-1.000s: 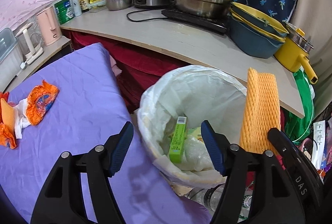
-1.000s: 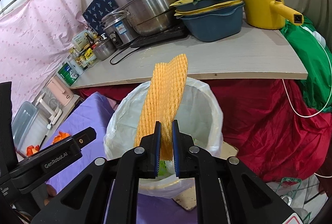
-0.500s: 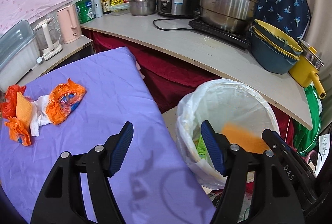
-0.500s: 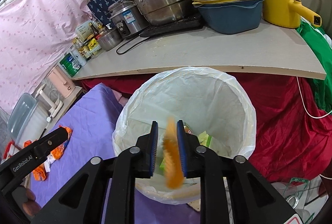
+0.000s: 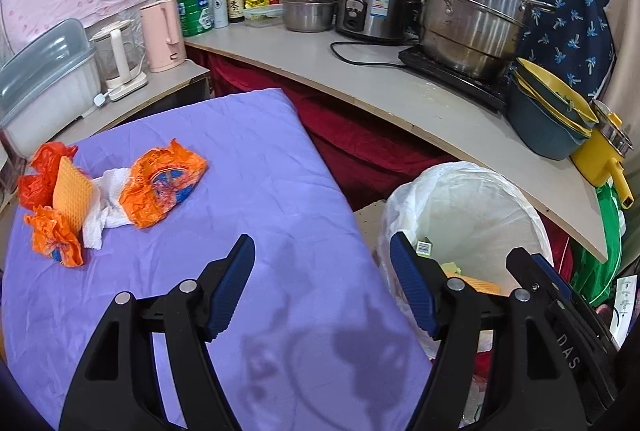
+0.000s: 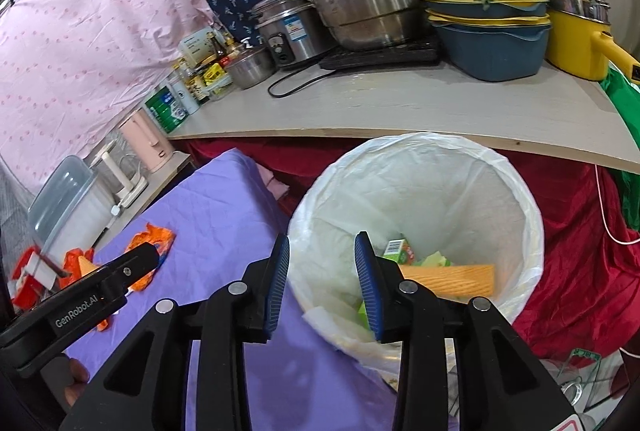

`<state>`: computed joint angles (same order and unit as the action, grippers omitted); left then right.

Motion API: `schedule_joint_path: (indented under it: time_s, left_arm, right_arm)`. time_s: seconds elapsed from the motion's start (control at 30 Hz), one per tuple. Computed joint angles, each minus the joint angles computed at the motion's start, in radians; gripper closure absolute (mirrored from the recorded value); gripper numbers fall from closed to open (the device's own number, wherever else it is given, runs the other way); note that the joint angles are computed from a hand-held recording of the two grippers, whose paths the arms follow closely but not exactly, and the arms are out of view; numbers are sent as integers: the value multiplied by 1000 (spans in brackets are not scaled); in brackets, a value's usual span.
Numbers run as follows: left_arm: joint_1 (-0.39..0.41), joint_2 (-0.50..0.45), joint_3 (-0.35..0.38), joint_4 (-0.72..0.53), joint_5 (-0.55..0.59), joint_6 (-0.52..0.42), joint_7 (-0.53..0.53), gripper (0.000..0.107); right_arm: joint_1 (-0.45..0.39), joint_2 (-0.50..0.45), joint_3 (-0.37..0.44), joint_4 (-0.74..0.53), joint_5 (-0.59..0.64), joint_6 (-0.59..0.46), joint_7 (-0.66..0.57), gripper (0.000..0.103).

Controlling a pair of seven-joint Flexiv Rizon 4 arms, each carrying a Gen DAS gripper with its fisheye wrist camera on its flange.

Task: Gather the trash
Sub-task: 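Move both open tools back over the trash on the table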

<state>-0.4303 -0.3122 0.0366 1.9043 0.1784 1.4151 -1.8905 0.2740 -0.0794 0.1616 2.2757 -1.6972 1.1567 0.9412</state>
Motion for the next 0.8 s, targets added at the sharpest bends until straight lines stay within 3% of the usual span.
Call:
schedule_joint_path:
  time_s: [0.37, 0.53, 0.8]
  left_arm:
    - [77, 72, 60, 95, 41, 14, -46, 37]
    - [134, 102, 84, 143, 68, 23, -74, 28]
    - [256, 131, 100, 200, 61, 19, -73, 27]
  right_arm:
    - [105, -107, 20, -133, 50, -19, -82, 68]
    - [164, -166, 16, -202, 76, -24, -121, 64]
    - [252, -278, -11, -327, 132, 2, -207, 64]
